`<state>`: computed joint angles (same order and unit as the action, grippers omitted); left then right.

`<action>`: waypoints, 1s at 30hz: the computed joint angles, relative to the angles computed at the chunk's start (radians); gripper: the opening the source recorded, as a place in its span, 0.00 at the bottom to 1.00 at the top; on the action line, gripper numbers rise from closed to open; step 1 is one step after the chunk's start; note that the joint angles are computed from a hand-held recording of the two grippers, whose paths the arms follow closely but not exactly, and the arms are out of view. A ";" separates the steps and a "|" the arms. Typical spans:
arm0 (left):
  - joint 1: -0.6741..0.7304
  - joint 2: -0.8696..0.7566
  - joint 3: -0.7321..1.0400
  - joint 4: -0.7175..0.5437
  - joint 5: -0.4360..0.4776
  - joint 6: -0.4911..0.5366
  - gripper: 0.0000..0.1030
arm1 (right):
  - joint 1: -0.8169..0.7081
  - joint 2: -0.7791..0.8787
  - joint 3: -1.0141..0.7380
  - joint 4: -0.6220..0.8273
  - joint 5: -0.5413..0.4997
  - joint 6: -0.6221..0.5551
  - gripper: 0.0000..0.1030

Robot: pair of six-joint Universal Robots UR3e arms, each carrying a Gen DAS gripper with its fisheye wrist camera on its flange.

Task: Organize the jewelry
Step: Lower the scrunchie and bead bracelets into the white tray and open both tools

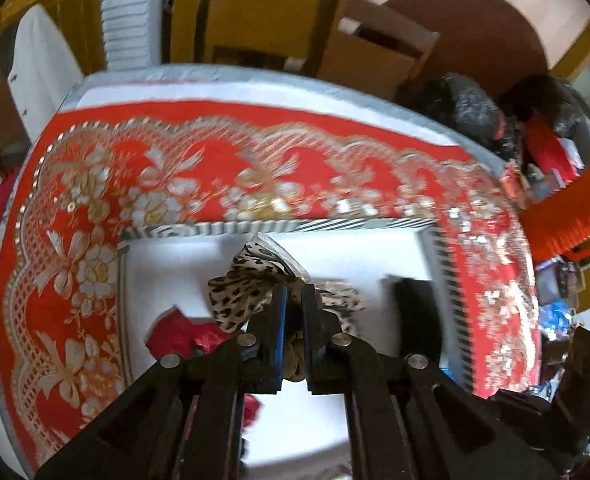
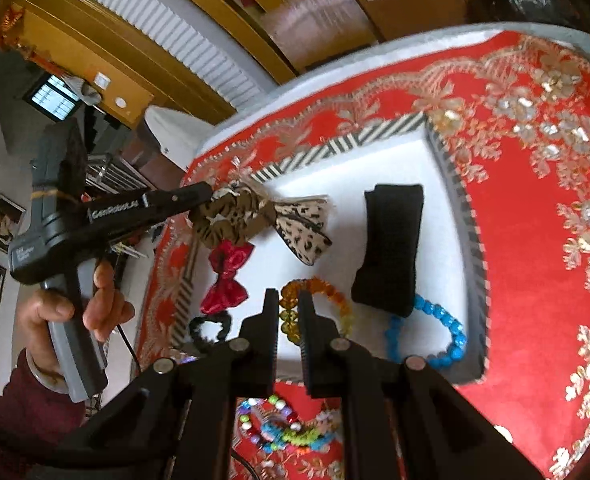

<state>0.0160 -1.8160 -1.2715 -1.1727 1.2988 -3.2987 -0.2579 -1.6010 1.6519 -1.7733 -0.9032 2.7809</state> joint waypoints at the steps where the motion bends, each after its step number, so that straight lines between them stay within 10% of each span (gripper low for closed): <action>1: 0.010 0.003 -0.016 0.002 0.002 0.004 0.00 | 0.026 0.030 -0.003 -0.024 -0.011 0.015 0.09; 11: 0.084 0.073 -0.159 0.039 -0.013 0.043 0.00 | 0.214 0.227 -0.020 -0.139 -0.070 0.076 0.09; 14: 0.084 0.092 -0.186 0.063 -0.008 0.029 0.17 | 0.227 0.209 -0.019 -0.128 -0.108 0.068 0.22; 17: 0.077 0.124 -0.211 0.068 0.002 0.022 0.22 | 0.194 0.135 0.034 -0.151 -0.098 0.066 0.47; 30: -0.005 0.391 -0.343 -0.037 0.126 -0.069 0.22 | 0.071 -0.290 0.153 -0.142 -0.158 0.009 0.54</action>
